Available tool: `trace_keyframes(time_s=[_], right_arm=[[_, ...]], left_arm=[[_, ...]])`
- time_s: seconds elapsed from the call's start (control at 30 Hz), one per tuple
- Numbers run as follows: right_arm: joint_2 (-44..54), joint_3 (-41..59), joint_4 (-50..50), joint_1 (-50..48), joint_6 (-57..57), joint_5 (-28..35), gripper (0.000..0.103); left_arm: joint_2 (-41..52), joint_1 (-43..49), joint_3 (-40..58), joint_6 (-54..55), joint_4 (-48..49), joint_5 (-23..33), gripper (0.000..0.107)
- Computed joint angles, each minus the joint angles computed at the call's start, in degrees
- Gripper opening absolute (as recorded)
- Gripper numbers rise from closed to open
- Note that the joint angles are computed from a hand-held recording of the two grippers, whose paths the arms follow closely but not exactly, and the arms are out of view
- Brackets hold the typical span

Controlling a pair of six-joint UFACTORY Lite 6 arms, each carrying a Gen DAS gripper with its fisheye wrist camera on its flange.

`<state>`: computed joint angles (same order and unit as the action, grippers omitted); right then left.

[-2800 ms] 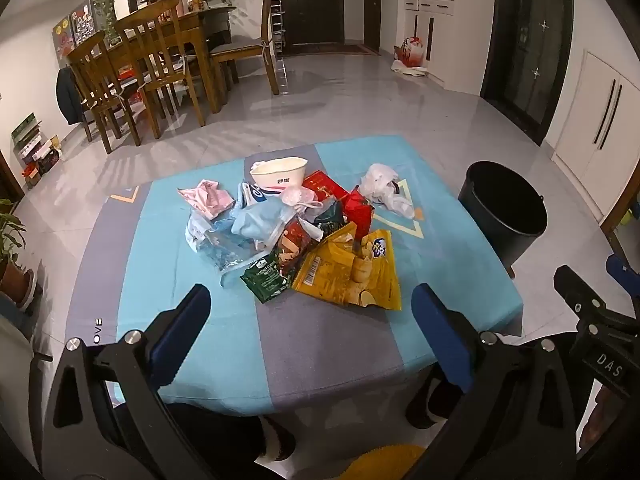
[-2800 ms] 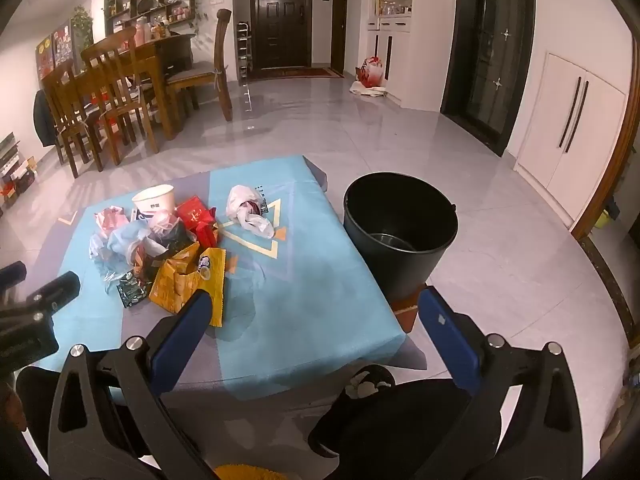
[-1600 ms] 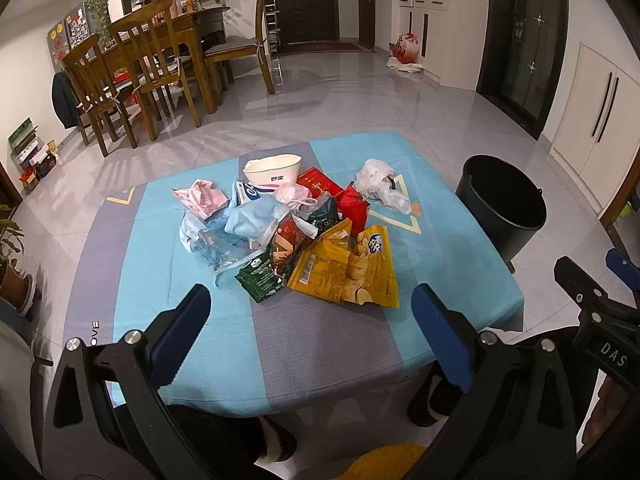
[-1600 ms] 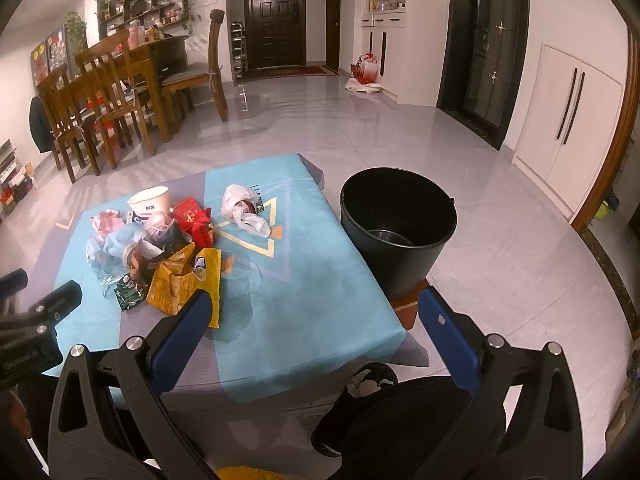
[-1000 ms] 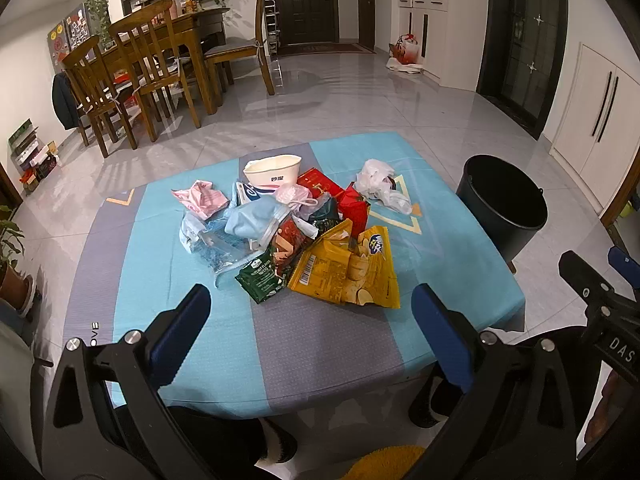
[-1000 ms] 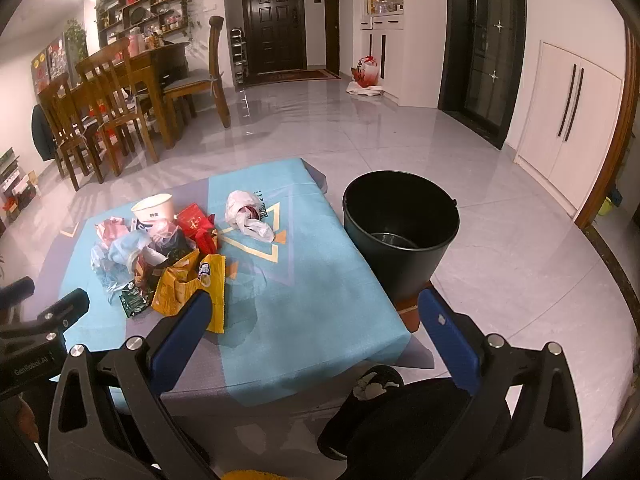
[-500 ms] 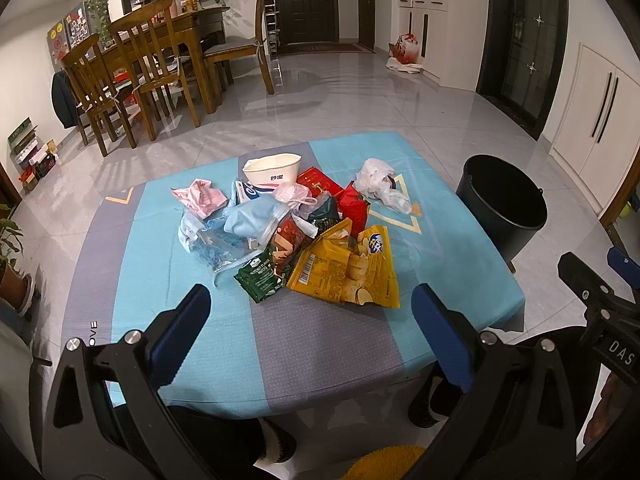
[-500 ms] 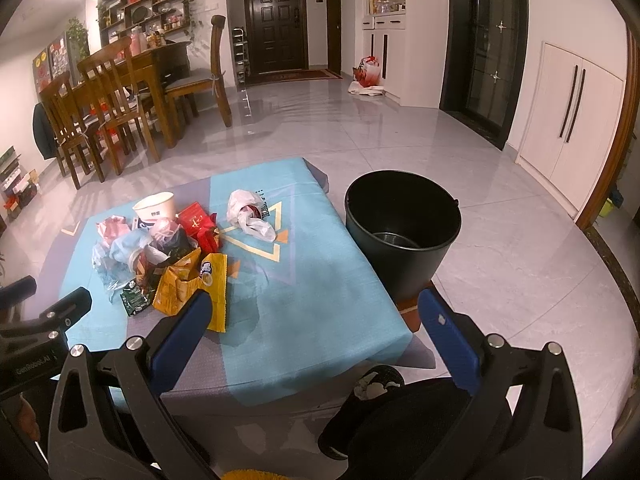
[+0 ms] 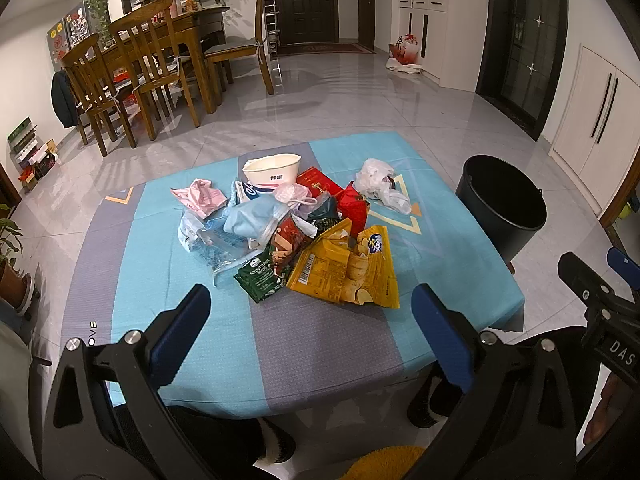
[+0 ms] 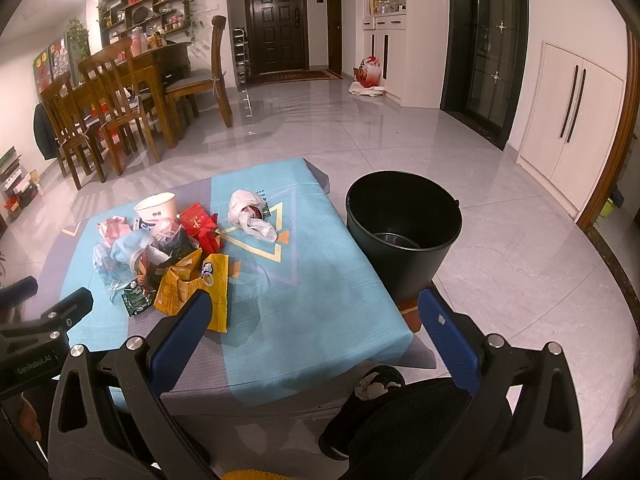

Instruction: Collect trash

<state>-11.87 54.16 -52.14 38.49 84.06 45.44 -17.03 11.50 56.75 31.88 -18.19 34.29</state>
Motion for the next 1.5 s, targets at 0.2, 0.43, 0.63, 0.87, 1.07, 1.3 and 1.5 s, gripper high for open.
trace_keyframes(time_s=[0.2, 0.43, 0.63, 0.87, 1.07, 1.3, 1.5], right_arm=[[0.17, 0.14, -0.27, 0.24, 0.37, 0.47, 0.101], [0.17, 0.10, -0.38, 0.29, 0.57, 0.51, 0.101], [-0.56, -0.61, -0.48, -0.40, 0.47, -1.12, 0.101], [-2.57, -6.25, 13.29, -10.36, -16.66, -22.34, 0.101], [6.88, -6.92, 47.86, -16.50, -52.64, -35.81, 0.101], [25.14, 5.69, 85.46, -16.77, -94.61, -35.37, 0.100], [44.71, 25.28, 103.24, -20.82, -118.16, -26.99, 0.099]], left_arm=[[-0.07, -0.03, -0.03, -0.11, 0.02, 0.05, 0.100], [-0.08, 0.17, -0.20, 0.48, -0.58, 0.00, 0.100], [1.30, 2.99, 0.45, 7.85, -8.86, 1.60, 0.100], [11.44, 12.09, 4.88, 22.58, -25.32, 6.53, 0.100], [26.08, 19.91, 10.54, 28.49, -32.99, 5.36, 0.100], [39.86, 22.41, 17.22, 34.16, -38.47, 7.81, 0.100], [44.20, 18.80, 22.60, 36.08, -40.00, 9.41, 0.100]])
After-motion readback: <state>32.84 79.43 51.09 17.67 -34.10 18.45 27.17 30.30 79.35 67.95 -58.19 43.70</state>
